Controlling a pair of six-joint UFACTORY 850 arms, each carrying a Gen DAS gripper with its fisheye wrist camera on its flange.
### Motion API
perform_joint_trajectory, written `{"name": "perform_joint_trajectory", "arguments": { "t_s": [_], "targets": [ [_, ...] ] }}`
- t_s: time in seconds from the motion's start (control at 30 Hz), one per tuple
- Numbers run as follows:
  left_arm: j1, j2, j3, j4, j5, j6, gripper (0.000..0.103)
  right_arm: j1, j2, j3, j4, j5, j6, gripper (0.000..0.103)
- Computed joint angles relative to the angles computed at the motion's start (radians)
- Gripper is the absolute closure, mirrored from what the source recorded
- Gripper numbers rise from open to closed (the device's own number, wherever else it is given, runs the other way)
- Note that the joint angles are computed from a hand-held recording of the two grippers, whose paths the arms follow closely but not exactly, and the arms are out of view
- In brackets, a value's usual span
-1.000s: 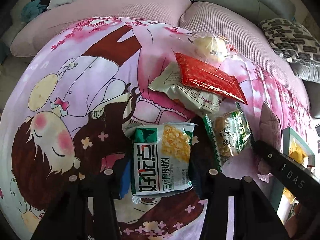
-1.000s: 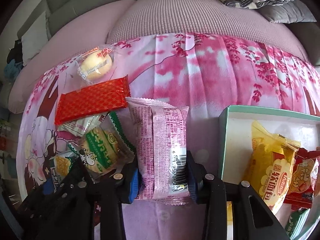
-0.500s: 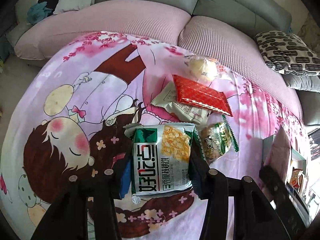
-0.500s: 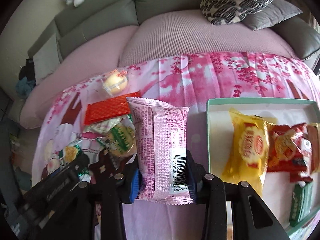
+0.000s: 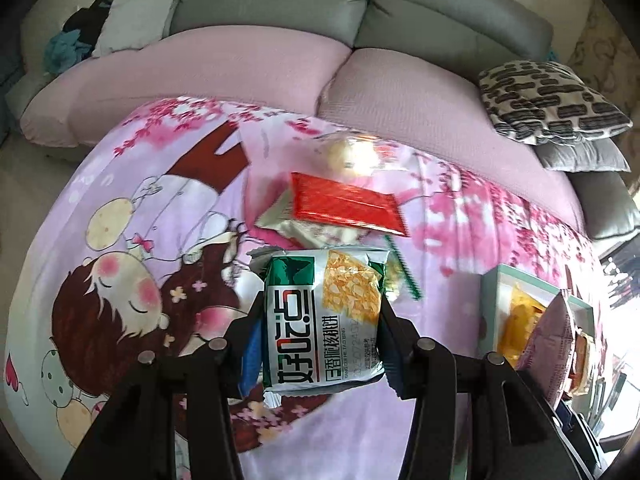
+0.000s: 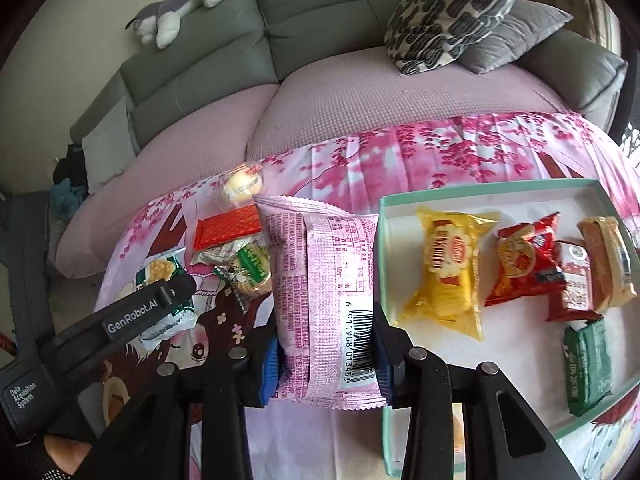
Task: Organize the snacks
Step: 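Carry both snacks over the tray and open both tools to release them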
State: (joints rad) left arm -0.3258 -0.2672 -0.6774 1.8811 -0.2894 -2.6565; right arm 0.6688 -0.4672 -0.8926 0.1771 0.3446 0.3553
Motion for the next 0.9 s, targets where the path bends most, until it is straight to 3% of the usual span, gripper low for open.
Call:
{"name": "perform_joint_trajectory", "arguments": {
  "t_s": [0.43, 0.7, 0.9],
  "targets": [
    [-0.111, -0.036, -0.078, 0.028, -0.007, 0.023, 0.052, -0.126, 0.068, 0.105, -0.087, 0.057, 0.154, 0.062],
    [-0.175, -0.087, -0.15, 0.069, 0.024, 0.036, 0.052, -0.227, 0.123, 0.188, 0.119, 0.087, 0.043, 0.062],
    [-0.228, -0.131, -0.21, 0.073, 0.048, 0.074, 0.052, -0.292, 0.151, 0.236, 0.144, 0.099, 0.057, 0.062]
  ]
}}
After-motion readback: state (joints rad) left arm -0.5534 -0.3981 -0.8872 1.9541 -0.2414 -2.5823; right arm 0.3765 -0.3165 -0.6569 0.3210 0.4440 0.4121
